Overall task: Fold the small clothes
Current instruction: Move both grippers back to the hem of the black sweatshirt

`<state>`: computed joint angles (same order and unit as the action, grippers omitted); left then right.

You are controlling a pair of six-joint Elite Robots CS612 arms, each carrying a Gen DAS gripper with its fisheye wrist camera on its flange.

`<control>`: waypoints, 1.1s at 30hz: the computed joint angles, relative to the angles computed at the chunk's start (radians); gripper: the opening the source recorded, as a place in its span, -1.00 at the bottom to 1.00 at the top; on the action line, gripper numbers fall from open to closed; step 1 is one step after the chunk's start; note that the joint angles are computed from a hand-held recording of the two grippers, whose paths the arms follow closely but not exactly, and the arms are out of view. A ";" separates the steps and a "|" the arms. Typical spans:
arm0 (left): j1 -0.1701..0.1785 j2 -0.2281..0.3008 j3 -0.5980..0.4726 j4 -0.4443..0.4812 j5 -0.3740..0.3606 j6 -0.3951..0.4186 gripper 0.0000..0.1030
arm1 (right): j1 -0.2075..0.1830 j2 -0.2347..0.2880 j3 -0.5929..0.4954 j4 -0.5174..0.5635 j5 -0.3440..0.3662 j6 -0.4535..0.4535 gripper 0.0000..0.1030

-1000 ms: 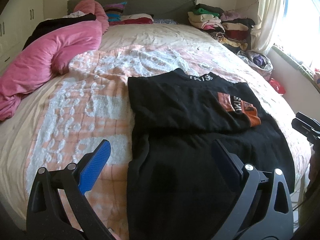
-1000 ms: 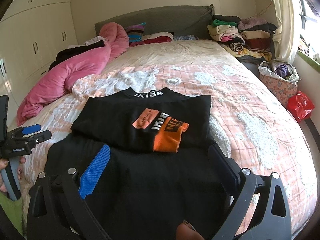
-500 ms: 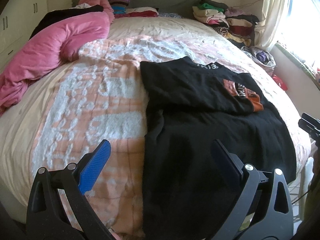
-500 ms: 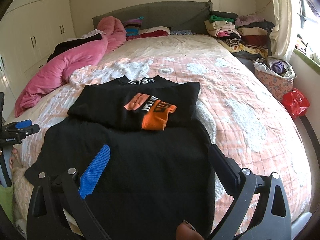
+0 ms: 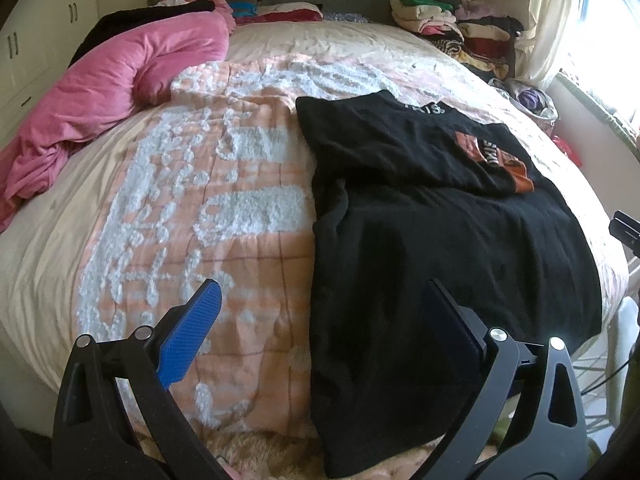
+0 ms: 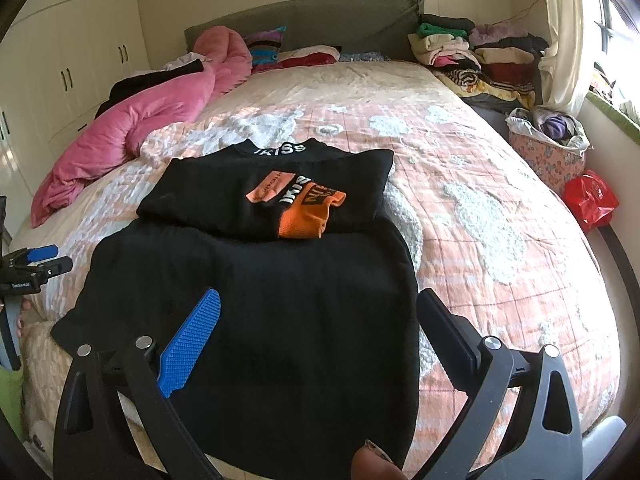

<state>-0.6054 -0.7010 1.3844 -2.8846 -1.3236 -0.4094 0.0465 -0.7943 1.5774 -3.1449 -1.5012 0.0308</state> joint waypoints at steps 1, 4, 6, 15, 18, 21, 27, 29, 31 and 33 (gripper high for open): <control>0.000 -0.002 0.005 0.002 0.000 -0.001 0.82 | 0.000 -0.001 0.003 0.000 -0.001 -0.001 0.90; 0.000 -0.007 0.016 0.005 -0.001 -0.004 0.82 | -0.001 -0.006 0.011 0.004 -0.004 -0.003 0.90; 0.000 -0.009 0.023 0.005 -0.003 -0.006 0.82 | -0.001 -0.010 0.018 0.003 -0.006 -0.007 0.90; 0.004 -0.024 0.054 0.012 -0.034 -0.016 0.82 | -0.003 -0.021 0.040 0.014 -0.010 -0.018 0.90; 0.006 -0.027 0.061 0.023 -0.055 -0.012 0.82 | -0.004 -0.023 0.049 0.016 -0.010 -0.022 0.90; 0.007 -0.028 0.065 0.038 -0.081 -0.007 0.82 | -0.005 -0.025 0.054 0.019 -0.011 -0.021 0.90; 0.011 -0.024 0.073 0.035 -0.141 -0.013 0.82 | -0.007 -0.030 0.067 0.023 -0.013 -0.022 0.90; 0.014 -0.023 0.074 0.035 -0.161 -0.020 0.82 | -0.009 -0.032 0.072 0.025 -0.015 -0.024 0.90; 0.015 -0.022 0.074 0.038 -0.166 -0.024 0.82 | -0.011 -0.034 0.077 0.026 -0.013 -0.023 0.90; 0.015 -0.022 0.075 0.038 -0.173 -0.026 0.80 | -0.013 -0.036 0.083 0.031 -0.013 -0.022 0.90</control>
